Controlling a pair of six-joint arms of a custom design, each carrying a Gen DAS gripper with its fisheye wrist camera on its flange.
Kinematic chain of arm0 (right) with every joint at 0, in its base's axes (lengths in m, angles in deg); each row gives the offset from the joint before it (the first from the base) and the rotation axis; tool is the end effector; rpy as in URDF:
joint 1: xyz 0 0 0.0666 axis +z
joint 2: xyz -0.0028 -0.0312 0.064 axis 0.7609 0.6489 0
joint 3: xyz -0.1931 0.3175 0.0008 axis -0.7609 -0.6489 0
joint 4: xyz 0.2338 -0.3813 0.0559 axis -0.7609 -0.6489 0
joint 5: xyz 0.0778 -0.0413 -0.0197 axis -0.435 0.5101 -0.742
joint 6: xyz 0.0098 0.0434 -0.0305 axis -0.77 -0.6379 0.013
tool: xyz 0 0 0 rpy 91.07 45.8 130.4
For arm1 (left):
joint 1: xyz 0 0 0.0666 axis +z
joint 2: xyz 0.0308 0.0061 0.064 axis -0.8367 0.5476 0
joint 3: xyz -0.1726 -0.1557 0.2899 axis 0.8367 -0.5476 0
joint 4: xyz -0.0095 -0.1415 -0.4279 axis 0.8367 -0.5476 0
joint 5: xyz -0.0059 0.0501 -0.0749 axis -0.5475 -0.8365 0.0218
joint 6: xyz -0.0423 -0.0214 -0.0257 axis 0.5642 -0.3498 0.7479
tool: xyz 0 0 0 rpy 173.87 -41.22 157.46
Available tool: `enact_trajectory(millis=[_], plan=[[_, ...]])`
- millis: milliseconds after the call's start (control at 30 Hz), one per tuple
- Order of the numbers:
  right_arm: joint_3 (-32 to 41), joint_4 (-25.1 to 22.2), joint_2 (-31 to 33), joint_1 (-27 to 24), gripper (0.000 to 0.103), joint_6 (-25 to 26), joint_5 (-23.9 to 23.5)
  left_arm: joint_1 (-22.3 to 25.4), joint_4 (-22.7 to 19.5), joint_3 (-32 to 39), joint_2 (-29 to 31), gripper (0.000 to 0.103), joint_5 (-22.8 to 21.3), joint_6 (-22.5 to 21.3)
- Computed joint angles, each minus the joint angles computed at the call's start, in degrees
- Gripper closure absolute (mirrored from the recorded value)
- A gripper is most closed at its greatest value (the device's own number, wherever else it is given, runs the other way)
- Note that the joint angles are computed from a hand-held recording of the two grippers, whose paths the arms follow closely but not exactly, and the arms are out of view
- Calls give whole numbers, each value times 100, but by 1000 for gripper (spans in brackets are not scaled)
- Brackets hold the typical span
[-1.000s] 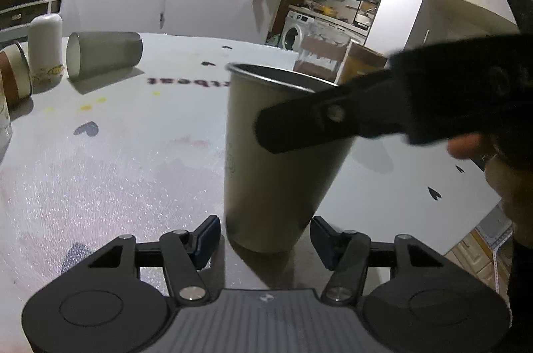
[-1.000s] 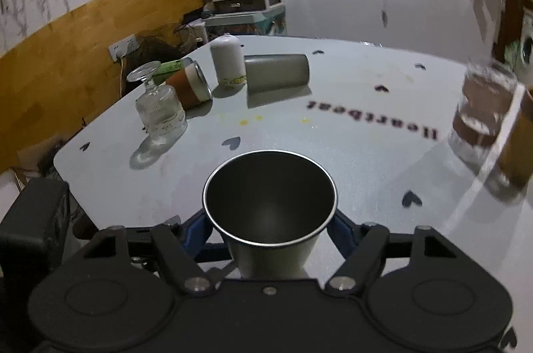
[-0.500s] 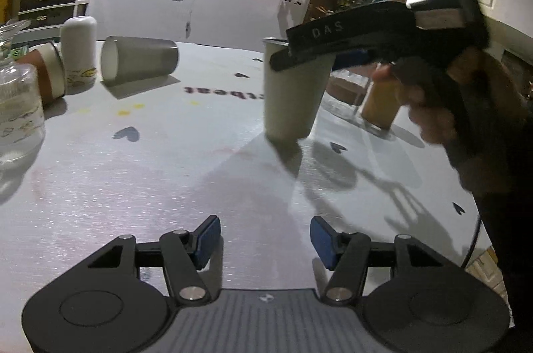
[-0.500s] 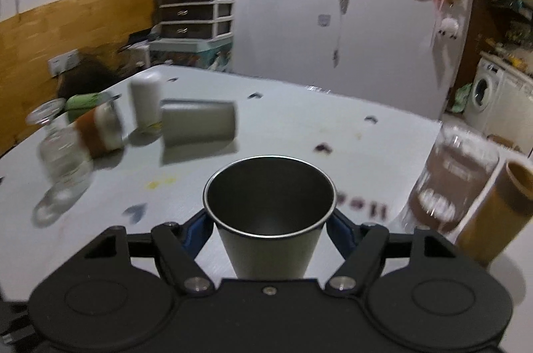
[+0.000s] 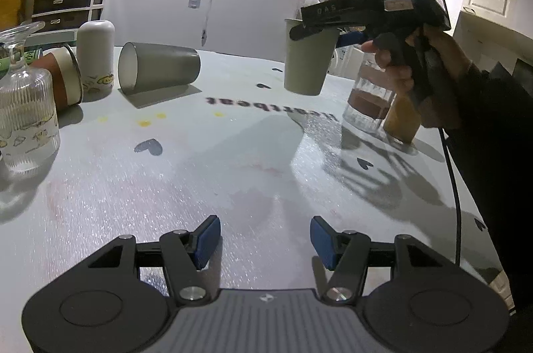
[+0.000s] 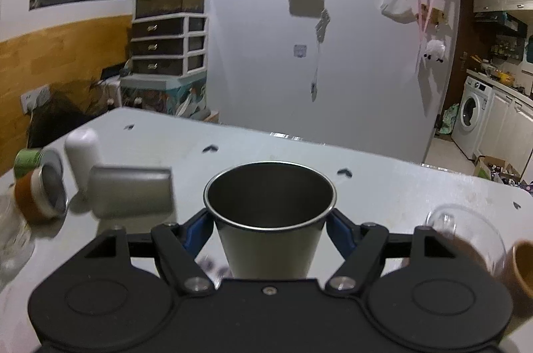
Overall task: Flip cup upright
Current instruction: 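Rotate the cup upright with the right tool and lower it onto the table, then release the upright cup from the right tool and pull back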
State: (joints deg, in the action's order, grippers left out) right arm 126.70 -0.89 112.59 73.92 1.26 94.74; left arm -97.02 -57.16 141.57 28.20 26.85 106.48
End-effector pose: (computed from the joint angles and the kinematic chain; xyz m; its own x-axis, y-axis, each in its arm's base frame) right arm 0.6157 0.2746 0.5779 -0.4447 -0.1854 -0.8763 -0.3228 0.9458 -0.0363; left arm 0.3808 -0.3107 0.4862 -0.5954 -0.0380 -0.8026 0.2335 0.9476 -0.2181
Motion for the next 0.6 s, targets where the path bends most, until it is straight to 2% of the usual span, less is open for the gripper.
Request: enact_trajectory(millis=[133,300,600], plan=[[459,-164,327,-83,28,-46,-55,25,39,21,41,43,-2,-13],[596,-408,487,-123,28,13,-111,56,95,35,79,43,36,-49],[65,-176,227,-179,28,180,-232,105,186,13,86,43,113,-78]])
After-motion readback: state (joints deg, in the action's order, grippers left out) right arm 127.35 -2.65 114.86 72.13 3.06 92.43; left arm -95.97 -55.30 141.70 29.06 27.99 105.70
